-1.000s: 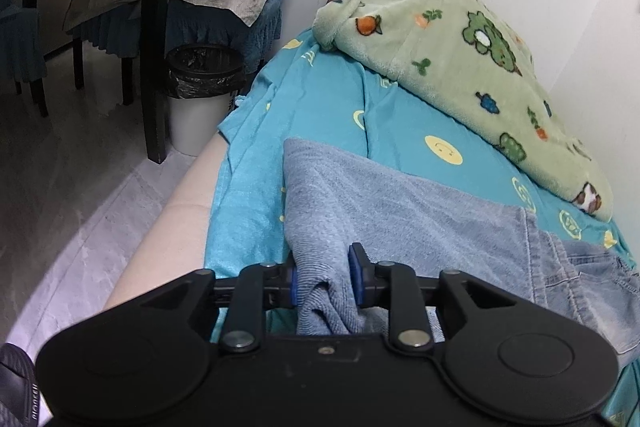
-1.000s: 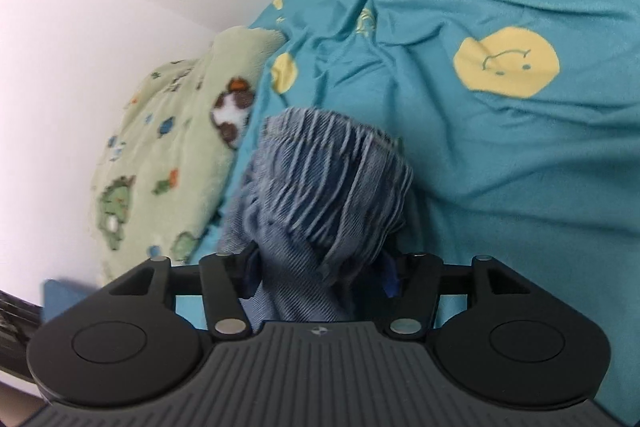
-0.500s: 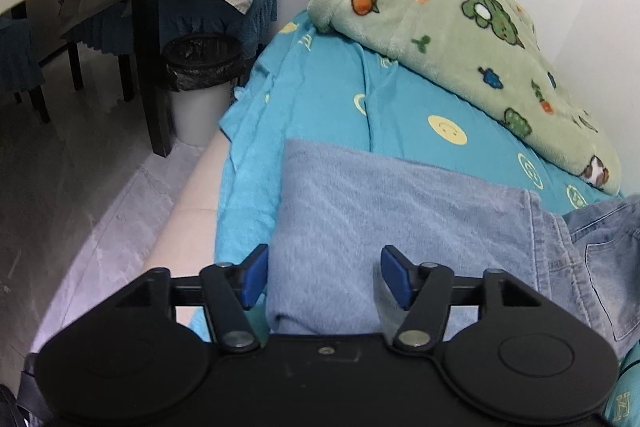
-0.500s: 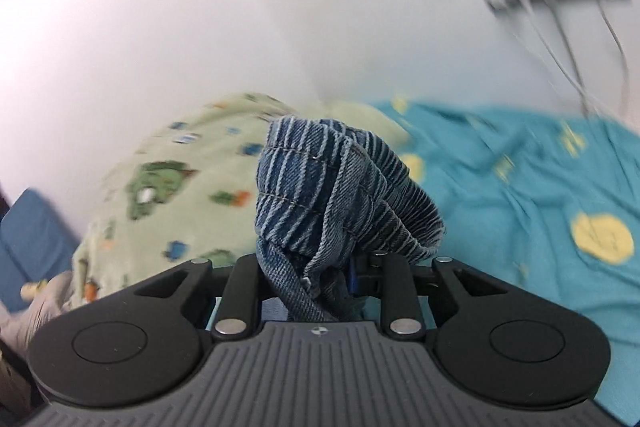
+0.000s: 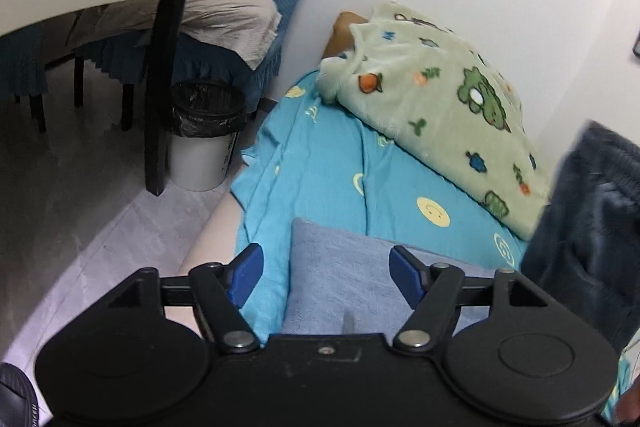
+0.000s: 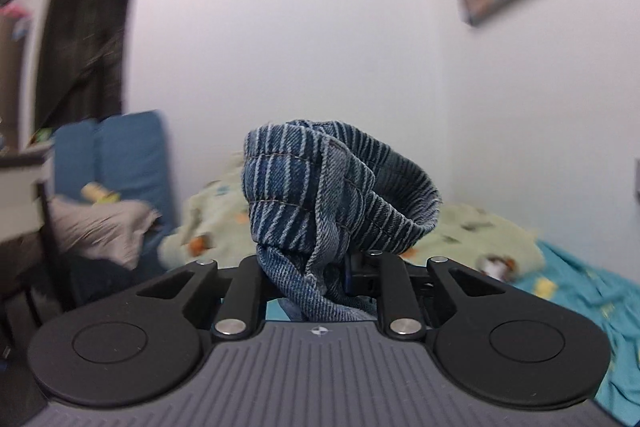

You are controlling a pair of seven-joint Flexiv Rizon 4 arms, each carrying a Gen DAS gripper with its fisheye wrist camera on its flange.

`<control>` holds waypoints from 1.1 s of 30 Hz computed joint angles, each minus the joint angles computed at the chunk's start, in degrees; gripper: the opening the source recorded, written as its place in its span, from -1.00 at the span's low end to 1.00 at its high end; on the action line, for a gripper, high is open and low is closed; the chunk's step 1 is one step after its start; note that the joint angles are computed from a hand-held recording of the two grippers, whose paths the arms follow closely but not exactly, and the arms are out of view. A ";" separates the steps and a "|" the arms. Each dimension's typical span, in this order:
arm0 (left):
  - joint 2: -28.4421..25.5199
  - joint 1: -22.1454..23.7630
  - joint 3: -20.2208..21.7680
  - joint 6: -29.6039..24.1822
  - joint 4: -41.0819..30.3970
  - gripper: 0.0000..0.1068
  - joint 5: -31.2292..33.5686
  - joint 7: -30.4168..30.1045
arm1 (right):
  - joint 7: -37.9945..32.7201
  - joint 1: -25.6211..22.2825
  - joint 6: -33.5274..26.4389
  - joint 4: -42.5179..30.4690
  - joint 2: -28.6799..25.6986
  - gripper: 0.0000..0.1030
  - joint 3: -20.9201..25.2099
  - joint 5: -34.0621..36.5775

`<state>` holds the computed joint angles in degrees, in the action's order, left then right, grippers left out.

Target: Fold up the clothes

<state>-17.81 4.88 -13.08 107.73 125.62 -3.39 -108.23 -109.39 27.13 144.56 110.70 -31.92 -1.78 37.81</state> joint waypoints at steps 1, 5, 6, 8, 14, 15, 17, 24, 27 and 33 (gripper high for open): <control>0.11 -0.35 0.65 0.49 0.07 0.25 -0.12 0.05 | -1.67 1.51 0.47 -0.22 -0.72 -0.65 -0.07 0.01; 0.86 3.81 -2.18 2.52 1.00 0.25 2.06 -2.50 | -5.71 5.00 -1.30 -0.98 -4.52 -0.67 0.17 -1.32; 1.08 5.66 -3.52 2.76 1.28 0.25 3.14 -3.63 | -6.51 5.85 -2.37 -1.14 -5.42 -0.68 0.06 -1.52; 1.44 8.69 -5.43 3.52 1.75 0.25 5.08 -6.01 | -8.37 7.73 -2.93 -0.46 -6.93 -0.68 -0.42 -2.14; 1.61 16.10 -9.62 5.45 1.93 0.25 11.59 -13.68 | -12.55 11.78 -3.54 0.62 -8.65 -0.69 -1.93 -3.03; 1.46 16.59 -9.85 5.52 1.69 0.25 12.43 -14.44 | -12.61 11.68 -3.05 0.86 -8.22 -0.69 -1.83 -3.62; 1.22 17.45 -10.30 5.60 1.29 0.25 13.88 -15.66 | -12.49 11.16 -1.85 1.33 -7.60 -0.69 -1.18 -5.62; 1.06 18.24 -11.10 4.91 0.70 0.25 16.33 -16.23 | -13.06 12.24 -4.95 2.74 -8.80 -0.69 0.18 -10.37; 0.86 18.33 -11.38 4.80 0.58 0.25 16.74 -15.88 | -12.64 11.94 -5.00 4.30 -9.29 -0.66 0.04 -12.85; 0.74 17.43 -11.55 3.61 0.54 0.25 16.26 -13.09 | -13.34 11.80 -11.36 7.47 -5.18 -0.44 -1.64 -15.96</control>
